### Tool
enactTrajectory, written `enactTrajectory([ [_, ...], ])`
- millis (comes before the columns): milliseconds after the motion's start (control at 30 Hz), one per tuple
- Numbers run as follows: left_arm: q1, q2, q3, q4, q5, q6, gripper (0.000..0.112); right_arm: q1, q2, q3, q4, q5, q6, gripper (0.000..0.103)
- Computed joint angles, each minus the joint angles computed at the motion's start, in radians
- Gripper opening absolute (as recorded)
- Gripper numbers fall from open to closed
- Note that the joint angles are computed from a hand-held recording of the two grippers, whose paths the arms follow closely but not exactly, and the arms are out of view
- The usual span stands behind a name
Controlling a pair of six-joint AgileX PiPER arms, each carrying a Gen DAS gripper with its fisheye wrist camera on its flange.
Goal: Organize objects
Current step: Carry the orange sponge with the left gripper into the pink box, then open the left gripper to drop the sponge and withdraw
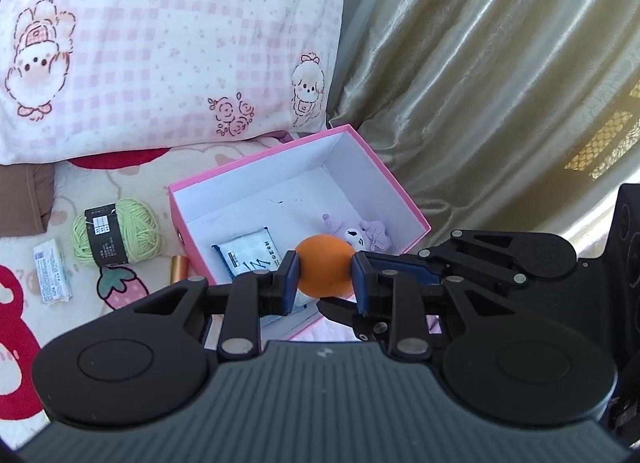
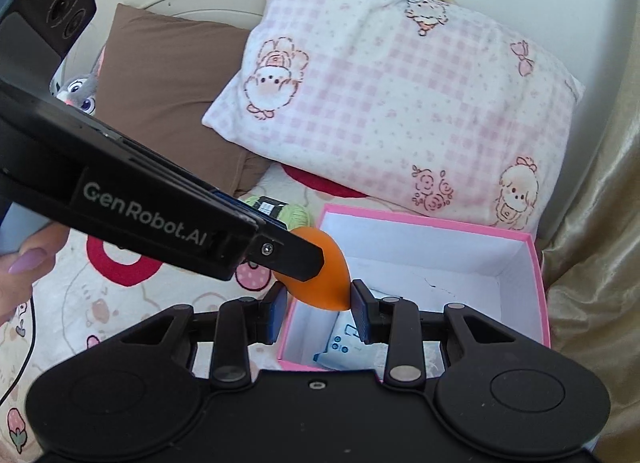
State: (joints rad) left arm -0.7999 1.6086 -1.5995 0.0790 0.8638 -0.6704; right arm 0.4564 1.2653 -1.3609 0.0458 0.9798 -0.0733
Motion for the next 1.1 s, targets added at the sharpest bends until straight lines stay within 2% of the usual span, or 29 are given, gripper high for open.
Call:
enactTrajectory([
  [100,0.022,0.066,-0.021,-0.027,-0.051,0.019,0.027,-0.09,0.032,0.027,0.082,-0.043,-0.054,0.039],
  [233,0.068,0.097,0.05,-0.076,-0.174,0.033,0.026,-0.142,0.114,0.009,0.139,-0.056,-0.106,0.039],
  [333,0.097,0.147,0.046,-0.124,-0.209,0.061,0.027,-0.165,0.174,-0.002,0.153,-0.063,-0.141,0.039],
  [467,0.111,0.246,-0.012,-0.151,-0.207,0.092,0.026,-0.202,0.251,-0.008,0.177,-0.072,-0.167,0.039],
  [667,0.131,0.35,-0.06,-0.199,-0.249,0.146,0.026,-0.19,0.354,-0.047,0.078,-0.088,-0.111,0.039],
  [800,0.15,0.438,-0.138,-0.271,-0.209,0.193,0.026,-0.2,0.4,-0.045,0.046,-0.114,-0.109,0.039],
  [967,0.16,0.52,-0.202,-0.289,-0.218,0.192,0.026,-0.202,0.479,-0.092,0.007,-0.11,-0.084,0.039],
  [1100,0.175,0.55,-0.229,-0.311,-0.208,0.189,0.026,-0.23,0.521,-0.122,0.058,-0.096,-0.118,0.039],
])
